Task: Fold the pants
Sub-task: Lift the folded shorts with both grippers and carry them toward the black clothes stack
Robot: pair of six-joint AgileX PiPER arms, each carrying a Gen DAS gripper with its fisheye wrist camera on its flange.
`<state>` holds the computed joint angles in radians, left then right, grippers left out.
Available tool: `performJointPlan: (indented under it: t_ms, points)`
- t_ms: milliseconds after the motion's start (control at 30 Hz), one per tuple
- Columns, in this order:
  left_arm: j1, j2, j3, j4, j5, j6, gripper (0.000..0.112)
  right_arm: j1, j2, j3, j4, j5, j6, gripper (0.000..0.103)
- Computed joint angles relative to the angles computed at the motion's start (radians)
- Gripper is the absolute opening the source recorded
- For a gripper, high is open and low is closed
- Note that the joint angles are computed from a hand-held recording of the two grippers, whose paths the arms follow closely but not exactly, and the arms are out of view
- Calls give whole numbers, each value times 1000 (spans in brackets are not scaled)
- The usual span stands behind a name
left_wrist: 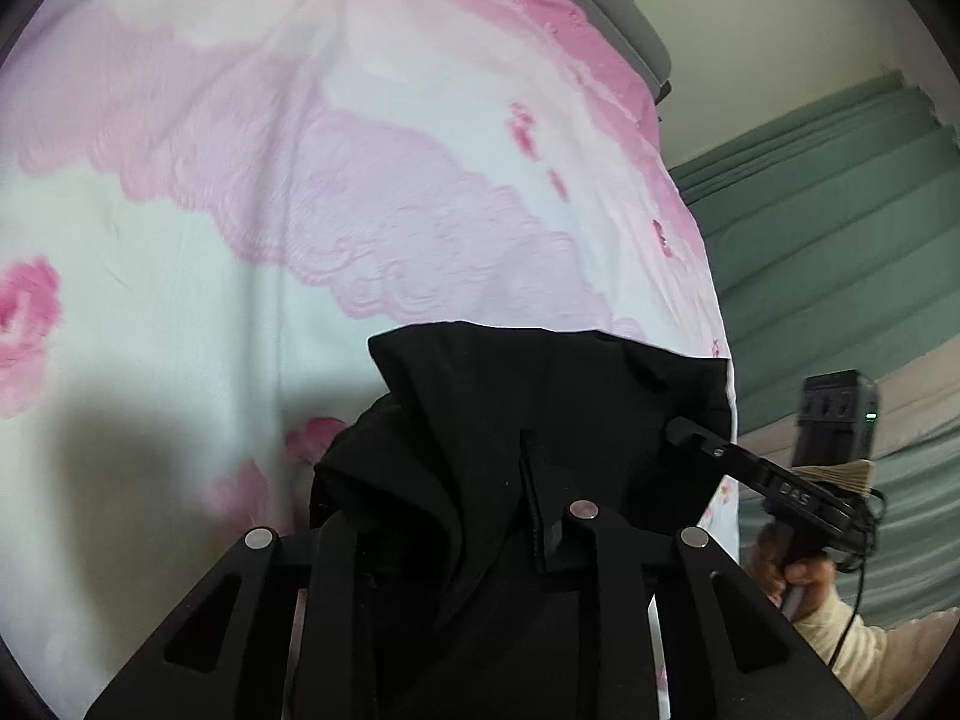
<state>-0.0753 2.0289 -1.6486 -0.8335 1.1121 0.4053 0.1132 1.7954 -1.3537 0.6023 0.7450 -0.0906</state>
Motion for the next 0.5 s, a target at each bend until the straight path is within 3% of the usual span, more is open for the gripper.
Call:
performJointPlan:
  t_ms: [133, 300, 500]
  points:
    - [-9, -180, 105, 52, -29, -30, 25, 45, -138, 15, -166, 36, 114, 9]
    - [-15, -422, 230, 83, -39, -80, 25, 51, -336, 58, -212, 100, 180, 9]
    - [-90, -659, 273, 218, -57, -310, 25, 151, -473, 5, -307, 182, 306, 9]
